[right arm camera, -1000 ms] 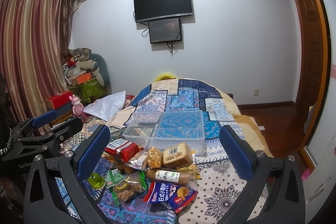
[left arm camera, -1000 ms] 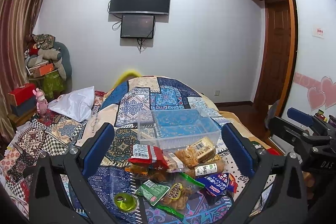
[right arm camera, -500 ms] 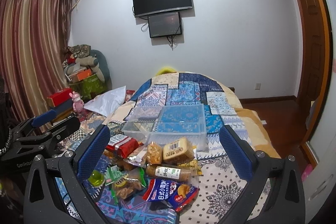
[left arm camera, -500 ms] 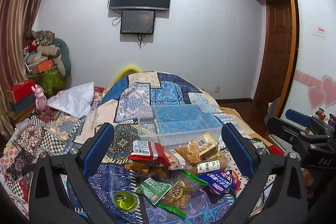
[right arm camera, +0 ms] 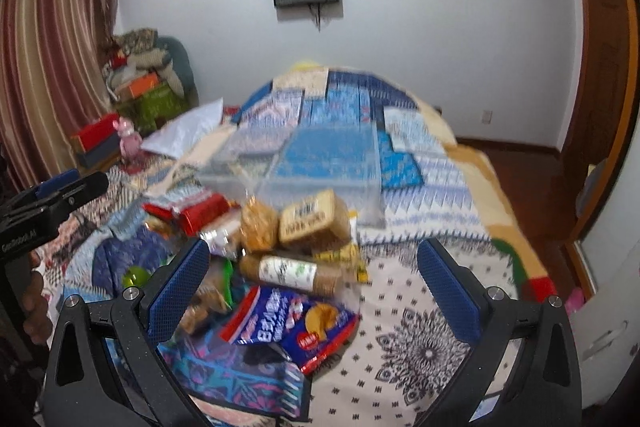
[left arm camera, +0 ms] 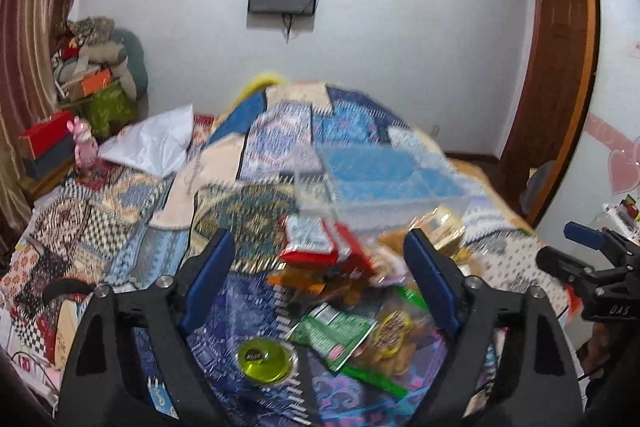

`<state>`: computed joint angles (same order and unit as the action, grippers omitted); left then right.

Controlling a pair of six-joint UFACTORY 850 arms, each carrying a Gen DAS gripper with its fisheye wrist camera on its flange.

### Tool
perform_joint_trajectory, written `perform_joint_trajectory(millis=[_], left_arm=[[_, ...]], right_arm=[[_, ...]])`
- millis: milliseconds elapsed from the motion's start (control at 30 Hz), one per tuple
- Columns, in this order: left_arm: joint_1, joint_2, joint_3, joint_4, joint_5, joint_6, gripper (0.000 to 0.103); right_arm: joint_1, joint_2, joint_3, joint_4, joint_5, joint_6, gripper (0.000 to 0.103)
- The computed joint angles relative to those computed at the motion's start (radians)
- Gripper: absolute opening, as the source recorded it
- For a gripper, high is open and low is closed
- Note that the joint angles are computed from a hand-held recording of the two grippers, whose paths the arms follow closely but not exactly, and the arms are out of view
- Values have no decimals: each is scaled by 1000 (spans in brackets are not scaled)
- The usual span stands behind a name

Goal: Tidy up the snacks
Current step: 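Grasp the green-lidded jar with the left tool while the right grasps the blue bag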

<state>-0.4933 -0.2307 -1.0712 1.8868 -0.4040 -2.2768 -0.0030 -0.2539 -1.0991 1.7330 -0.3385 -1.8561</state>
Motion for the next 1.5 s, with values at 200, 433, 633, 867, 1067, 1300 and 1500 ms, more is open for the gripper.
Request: perform_joint_trajectory(millis=[200, 433, 633, 867, 1067, 1300, 1500], left_arm=[[39, -48, -5, -186, 60, 172, 80], [85, -101, 1, -372, 133, 332, 80], [107, -142, -1, -548, 184, 474, 80], [120, -172, -8, -778, 225, 675, 56], [115, -168, -3, -736, 232, 638, 50], [100, -142, 10, -684, 202, 603, 49], [85, -98, 19, -543, 167, 486, 4]], right_arm=[[-7, -71, -60, -376, -48, 388, 94], [1, -138, -100, -579, -83, 608, 94], [0, -176, -131, -706, -129, 757, 94], [-2, -216, -167, -754, -187, 833, 94], [-9, -217, -166, -744, -212, 825, 84], [-41, -215, -160, -687, -247, 768, 70], [-40, -183, -126, -658, -213, 724, 64]])
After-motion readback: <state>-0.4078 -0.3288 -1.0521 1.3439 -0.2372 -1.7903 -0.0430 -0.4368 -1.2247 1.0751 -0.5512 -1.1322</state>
